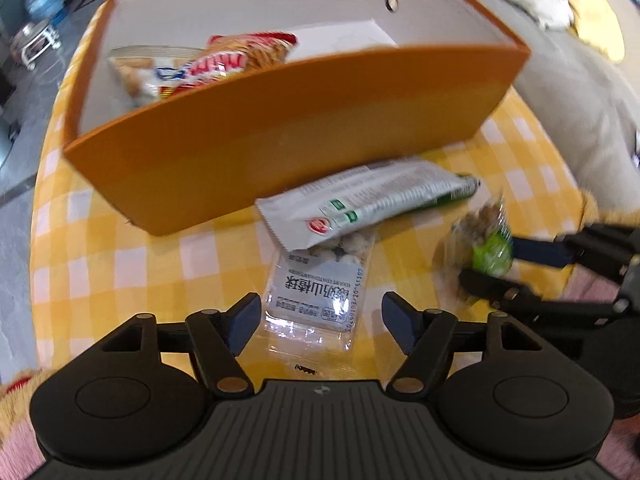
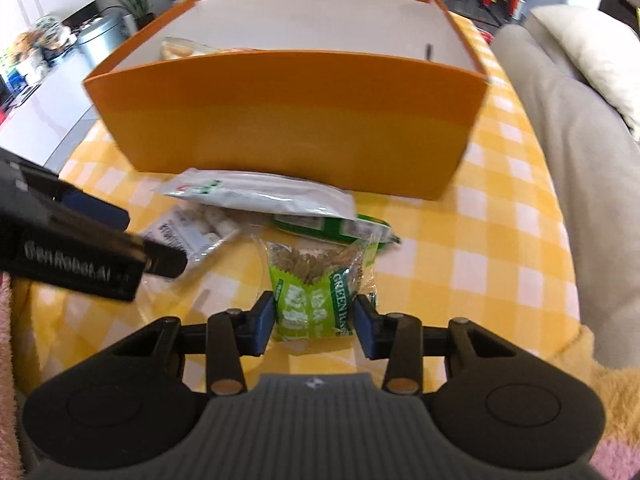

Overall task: Organize snacks
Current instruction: 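Grasp the yogurt-ball pack with left gripper while right gripper grasps the green nut pack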

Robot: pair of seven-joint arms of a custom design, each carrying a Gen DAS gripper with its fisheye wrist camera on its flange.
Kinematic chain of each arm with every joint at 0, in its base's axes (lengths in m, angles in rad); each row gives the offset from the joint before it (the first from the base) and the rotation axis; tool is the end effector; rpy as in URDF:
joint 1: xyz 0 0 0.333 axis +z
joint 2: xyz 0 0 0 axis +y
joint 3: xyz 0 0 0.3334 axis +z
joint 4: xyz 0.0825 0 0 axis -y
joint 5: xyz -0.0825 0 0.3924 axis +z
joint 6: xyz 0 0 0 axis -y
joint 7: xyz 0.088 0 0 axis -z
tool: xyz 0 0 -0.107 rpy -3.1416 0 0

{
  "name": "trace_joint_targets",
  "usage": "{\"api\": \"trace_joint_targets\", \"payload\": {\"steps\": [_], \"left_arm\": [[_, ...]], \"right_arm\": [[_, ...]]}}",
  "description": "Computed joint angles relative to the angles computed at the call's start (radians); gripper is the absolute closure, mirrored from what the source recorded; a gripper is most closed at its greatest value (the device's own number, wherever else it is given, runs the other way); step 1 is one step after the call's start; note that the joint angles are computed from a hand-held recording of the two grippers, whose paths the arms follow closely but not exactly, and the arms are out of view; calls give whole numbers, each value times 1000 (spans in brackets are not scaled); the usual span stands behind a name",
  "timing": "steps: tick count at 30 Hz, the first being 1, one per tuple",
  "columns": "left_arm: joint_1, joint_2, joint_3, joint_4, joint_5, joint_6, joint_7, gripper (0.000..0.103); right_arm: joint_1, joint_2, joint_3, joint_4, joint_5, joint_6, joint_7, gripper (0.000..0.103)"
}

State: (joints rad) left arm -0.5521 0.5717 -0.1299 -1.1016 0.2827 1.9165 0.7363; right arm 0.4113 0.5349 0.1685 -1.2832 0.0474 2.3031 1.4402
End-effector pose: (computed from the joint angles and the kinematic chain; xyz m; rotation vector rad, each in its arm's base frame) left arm 0.6198 -0.4398 0.5318 -2.1727 1.9288 -0.3504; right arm 0.6599 0.3936 0.5123 -2.3726 1.1873 -0.2160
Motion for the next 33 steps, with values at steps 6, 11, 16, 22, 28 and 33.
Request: {"api": "trace_joint_targets", "payload": {"steps": [6, 11, 16, 22, 28, 33], "left_arm": [[-30, 75, 16, 106, 26, -84, 37, 17], [-22, 96, 20, 124, 2, -101, 16, 18], [-19, 73, 22, 71, 7, -68, -12, 25], [-18, 50, 16, 33, 12, -44, -28, 32], [-11, 21, 9, -1, -2, -23, -63, 34], [-6, -20, -2, -42, -10, -6, -93, 34]], "right_arm": [[-1, -1, 1, -7, 0, 10, -5, 62], [-7, -2, 4, -10, 10, 17, -11, 62], [-11, -2, 6, -11, 20, 19, -13, 61], [-8, 2, 4, -4, 16, 14, -18, 60], [-5, 2, 2, -3, 9, 11, -17, 61], [-2, -1, -4, -1, 3, -4, -1, 62]]}}
